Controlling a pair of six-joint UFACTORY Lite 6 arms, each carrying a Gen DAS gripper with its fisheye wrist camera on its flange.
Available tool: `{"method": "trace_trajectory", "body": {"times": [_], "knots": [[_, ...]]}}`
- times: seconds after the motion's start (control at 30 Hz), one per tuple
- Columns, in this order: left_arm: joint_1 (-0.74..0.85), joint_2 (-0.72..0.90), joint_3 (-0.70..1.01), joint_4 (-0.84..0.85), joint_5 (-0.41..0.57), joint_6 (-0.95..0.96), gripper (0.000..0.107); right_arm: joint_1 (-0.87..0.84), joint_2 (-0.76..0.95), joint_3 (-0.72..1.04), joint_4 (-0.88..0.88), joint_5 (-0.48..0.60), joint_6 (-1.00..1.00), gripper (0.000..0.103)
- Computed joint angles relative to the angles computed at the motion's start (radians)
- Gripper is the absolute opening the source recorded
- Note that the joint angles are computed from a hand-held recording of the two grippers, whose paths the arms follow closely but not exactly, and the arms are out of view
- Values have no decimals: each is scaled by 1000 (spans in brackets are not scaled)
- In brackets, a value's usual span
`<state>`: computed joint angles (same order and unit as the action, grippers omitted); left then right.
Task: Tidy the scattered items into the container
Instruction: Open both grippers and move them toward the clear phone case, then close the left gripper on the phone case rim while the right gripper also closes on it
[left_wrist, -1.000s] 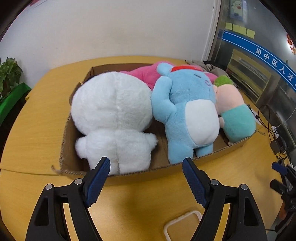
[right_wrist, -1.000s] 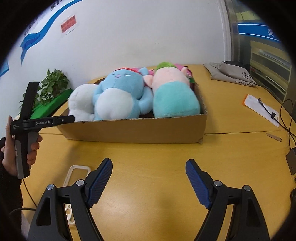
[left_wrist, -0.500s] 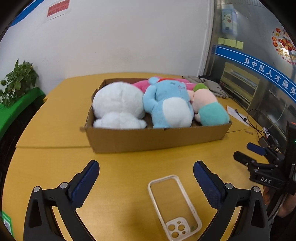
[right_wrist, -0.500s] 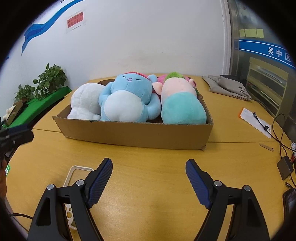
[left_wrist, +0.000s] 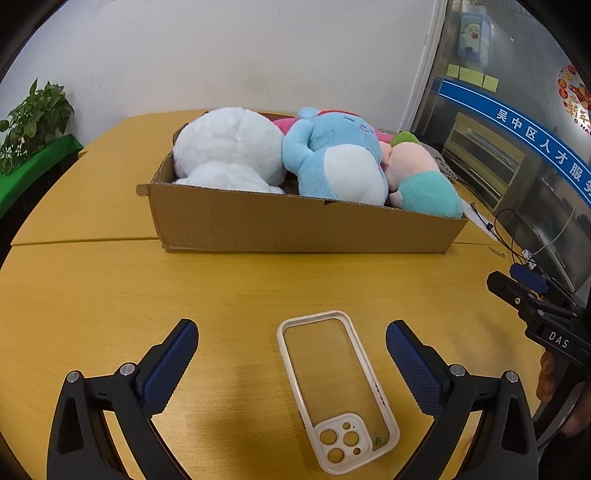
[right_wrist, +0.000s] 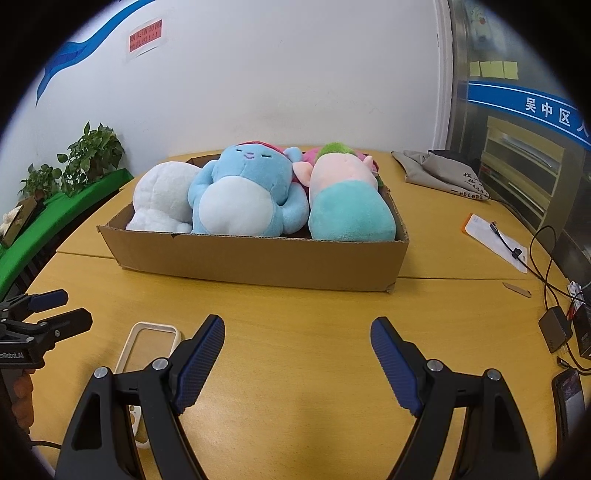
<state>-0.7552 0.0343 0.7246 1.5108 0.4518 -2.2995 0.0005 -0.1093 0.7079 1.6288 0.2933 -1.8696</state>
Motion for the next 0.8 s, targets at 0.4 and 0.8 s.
{"method": "trace_trajectory", "body": {"times": [0.4, 0.8], "knots": [[70, 47, -10, 187, -130, -174, 101, 77, 43, -22, -52, 14, 30, 81], [123, 236, 56, 447, -293, -380, 32, 356, 145, -153, 41, 14, -103, 78]]}}
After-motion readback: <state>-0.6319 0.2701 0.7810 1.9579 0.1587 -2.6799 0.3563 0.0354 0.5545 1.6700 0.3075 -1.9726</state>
